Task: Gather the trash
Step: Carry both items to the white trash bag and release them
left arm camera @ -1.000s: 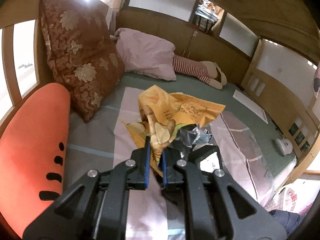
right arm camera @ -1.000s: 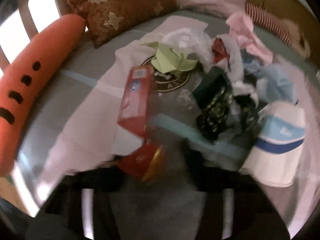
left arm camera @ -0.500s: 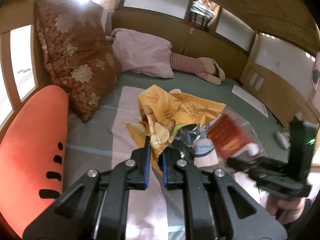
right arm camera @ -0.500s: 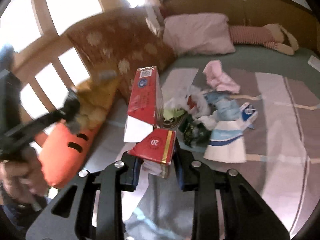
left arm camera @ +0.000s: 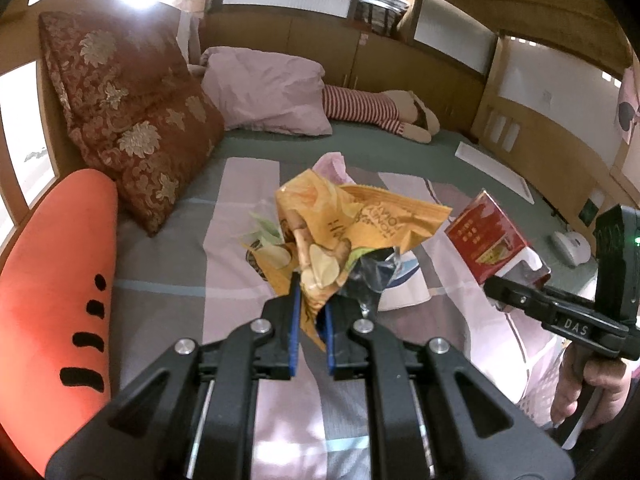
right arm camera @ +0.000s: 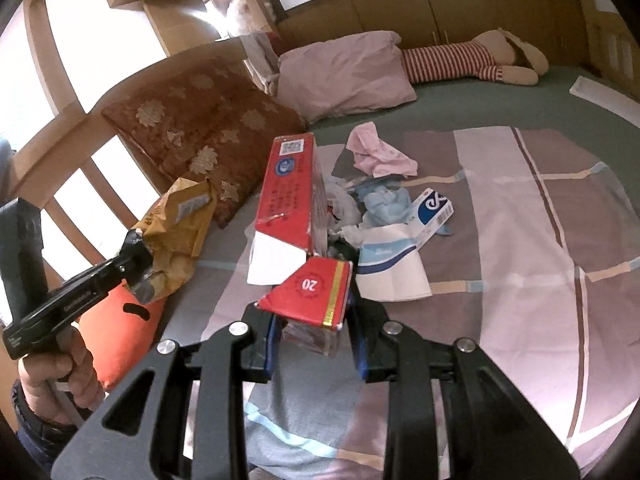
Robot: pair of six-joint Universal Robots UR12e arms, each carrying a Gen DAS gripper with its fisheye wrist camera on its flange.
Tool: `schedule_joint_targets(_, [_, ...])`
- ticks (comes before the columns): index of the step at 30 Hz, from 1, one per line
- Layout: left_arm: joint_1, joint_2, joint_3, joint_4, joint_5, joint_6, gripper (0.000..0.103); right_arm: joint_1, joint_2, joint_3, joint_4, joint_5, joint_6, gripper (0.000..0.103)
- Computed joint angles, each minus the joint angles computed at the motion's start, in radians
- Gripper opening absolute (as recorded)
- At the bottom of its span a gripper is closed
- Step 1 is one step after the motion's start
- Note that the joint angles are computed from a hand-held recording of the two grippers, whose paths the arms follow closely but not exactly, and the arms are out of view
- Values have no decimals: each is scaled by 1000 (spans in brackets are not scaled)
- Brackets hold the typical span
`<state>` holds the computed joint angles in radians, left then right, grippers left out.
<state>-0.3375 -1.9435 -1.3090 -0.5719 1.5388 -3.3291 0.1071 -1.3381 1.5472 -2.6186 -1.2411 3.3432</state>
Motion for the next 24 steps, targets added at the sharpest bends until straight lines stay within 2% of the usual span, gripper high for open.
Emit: schedule_joint_targets(24, [-1,-3,6,-25,-3,8,11,5,0,-2,8,-31,-16,29])
